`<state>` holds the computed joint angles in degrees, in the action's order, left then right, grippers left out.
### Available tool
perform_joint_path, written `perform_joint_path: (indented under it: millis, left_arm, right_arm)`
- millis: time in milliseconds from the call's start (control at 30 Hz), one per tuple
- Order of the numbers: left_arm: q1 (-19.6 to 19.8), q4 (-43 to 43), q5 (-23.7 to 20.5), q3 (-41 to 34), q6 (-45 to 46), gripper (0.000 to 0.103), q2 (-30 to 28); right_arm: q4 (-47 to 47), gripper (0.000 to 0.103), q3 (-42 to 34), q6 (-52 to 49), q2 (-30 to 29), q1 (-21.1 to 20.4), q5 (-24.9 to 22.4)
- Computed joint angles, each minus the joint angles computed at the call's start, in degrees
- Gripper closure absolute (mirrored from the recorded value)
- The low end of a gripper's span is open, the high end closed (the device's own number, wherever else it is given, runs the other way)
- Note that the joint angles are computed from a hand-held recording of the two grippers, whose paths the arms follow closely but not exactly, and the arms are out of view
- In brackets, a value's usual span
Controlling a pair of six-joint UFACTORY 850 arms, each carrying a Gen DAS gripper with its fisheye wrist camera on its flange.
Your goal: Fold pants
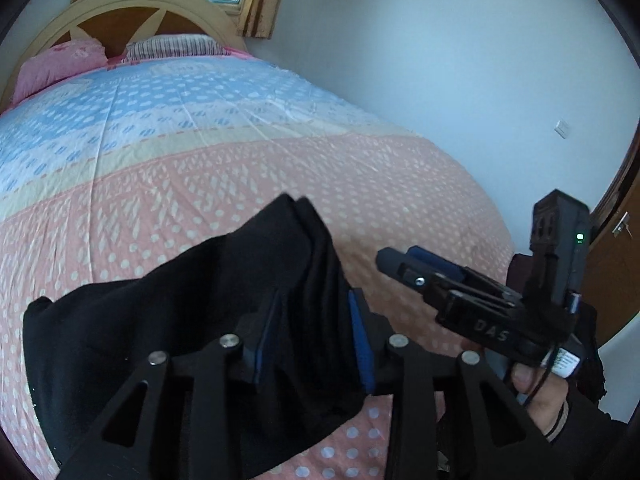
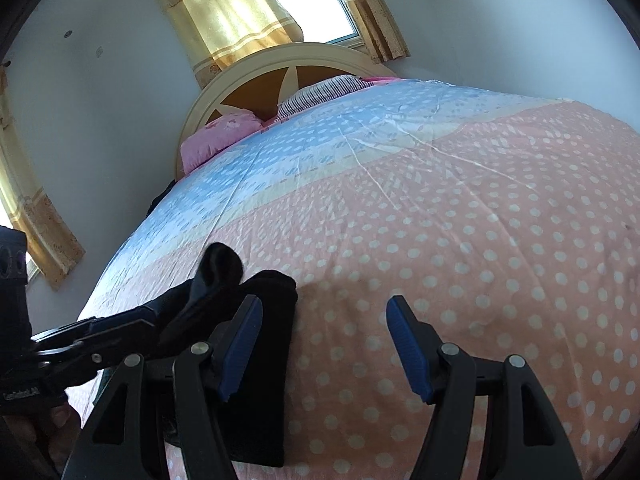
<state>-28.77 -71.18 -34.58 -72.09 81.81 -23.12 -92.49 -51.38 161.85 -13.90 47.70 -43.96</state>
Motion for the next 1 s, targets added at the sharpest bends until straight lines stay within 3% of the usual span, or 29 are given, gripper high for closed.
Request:
perform_joint_path:
  millis: [133, 233, 300, 367, 400, 433, 533, 633, 767, 867, 900, 933, 1000]
  left_arm:
    - [1.6, -8.3, 3.2, 3.9, 9.6, 0.036, 3.5]
    - [3.2, -18.8, 8.6, 7.1, 21.1, 0.023, 5.2]
    - [4.1, -23.4, 12.8, 7.9, 26.2, 0.019, 5.1]
    - [5.0, -27.2, 15.8, 8.2, 30.0, 0.019, 4.4]
    - [5.5, -27.7, 17.0, 8.0, 29.9, 0.019, 3.6]
    - [6.0, -27.7, 17.6, 7.8, 29.3, 0.019, 3.1]
    - [7.3, -24.3, 17.5, 7.0, 23.7, 0.019, 1.5]
    - [7.7, -24.4, 17.6, 6.8, 23.5, 0.019, 0.5]
    - [7.8, -25.5, 17.7, 7.2, 25.0, 0.017, 0.0]
    - [7.5, -28.7, 19.0, 7.2, 28.4, 0.013, -0.8]
    - [7.5, -28.6, 19.3, 7.3, 28.5, 0.013, -0.9]
    - [7.6, -28.9, 19.2, 7.4, 28.8, 0.013, -1.0]
    - [7.7, -30.0, 18.9, 7.6, 29.8, 0.012, -0.9]
  right_arm:
    - [-4.1, 0.035, 0.7, 3.0, 1.1, 0.9, -1.2]
    - [-9.6, 0.029, -0.3, 4.0, 1.0, 1.9, -0.7]
    - [-11.5, 0.029, -2.2, 0.8, 0.2, 2.2, 2.3]
    - [-6.2, 0.031, -5.7, -8.2, -1.8, 2.4, 5.7]
    - [-1.1, 0.048, -7.5, -13.7, -3.0, 2.5, 6.0]
    - [3.3, 0.074, -8.7, -17.8, -4.0, 2.5, 6.6]
    - [7.9, 0.09, -8.7, -21.0, -4.4, 1.8, 9.0]
    - [6.3, 0.092, -6.2, -16.9, -2.5, 1.7, 10.2]
    - [12.9, 0.092, -6.3, -22.7, -3.2, 1.4, 10.3]
    - [6.5, 0.091, -3.8, -13.9, -2.2, -0.4, 14.5]
    - [4.5, 0.086, -3.0, -11.7, -1.2, -0.6, 15.0]
    - [4.8, 0.072, -3.0, -11.9, -0.9, -0.4, 14.0]
    - [8.5, 0.06, -4.7, -16.2, -1.4, 1.2, 7.0]
